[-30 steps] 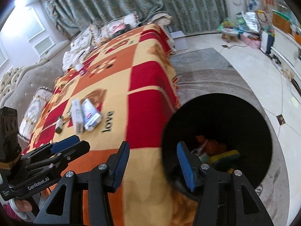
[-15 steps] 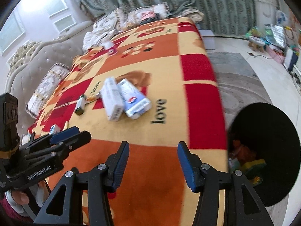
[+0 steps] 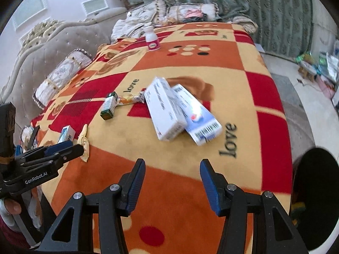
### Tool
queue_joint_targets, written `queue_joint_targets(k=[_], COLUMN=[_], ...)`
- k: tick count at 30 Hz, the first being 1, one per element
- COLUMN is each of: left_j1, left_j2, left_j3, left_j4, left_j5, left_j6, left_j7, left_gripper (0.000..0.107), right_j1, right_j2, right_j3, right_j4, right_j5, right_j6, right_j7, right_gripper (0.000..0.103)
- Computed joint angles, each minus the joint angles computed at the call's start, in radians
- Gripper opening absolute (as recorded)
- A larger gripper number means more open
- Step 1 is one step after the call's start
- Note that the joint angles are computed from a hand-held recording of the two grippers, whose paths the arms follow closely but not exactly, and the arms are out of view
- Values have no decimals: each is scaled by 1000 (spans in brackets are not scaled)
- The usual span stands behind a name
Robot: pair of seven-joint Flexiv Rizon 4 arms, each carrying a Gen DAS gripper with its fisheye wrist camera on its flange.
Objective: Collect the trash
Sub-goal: 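Move both open tools back over the remaining trash on the blanket, then grasp the beige cloth with the left tool while the right tool grasps the white Escitalopram box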
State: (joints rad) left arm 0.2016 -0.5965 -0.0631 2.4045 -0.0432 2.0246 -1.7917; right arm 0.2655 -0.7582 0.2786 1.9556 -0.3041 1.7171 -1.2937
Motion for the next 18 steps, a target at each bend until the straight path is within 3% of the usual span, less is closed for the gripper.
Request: queue_joint_targets(k=[2,4,7,11,14,15,18], left_j1=[31,53,71,150,196,196,189], left_j2=[-4,-9,-14,-32,-45,-47,-57], left_j3=[-16,-25,-33,-82,-112,-111,-107], left_j4=[5,8,10,9,3,-2,-20], left_j5=[11,24,38,89,123,123,118], left_j6=[3,6,8,21,22,18,9], left_j7=[-15,-23,-31,-59,-77,-80,-85], left_gripper=[45,45,45,45,46,46,46], right_j1=[37,88,145,291,353,361,375], right_j2=[-8,-21,-51,-104,-145,-158,-172], right_j3=[-32,-79,-130,-290,-368,-378,-403], right_j4=[-27,-64,-130,-223,-274,-290,-298], right_j5=[-6,-13,-25,-47,-73,-82,-92], right_j6=[-5,-19,-44,-99,-129,-140,-133], right_j7=[-3,-5,-11,6,14,14,25], right_gripper=[54,69,69,69,69,68,49])
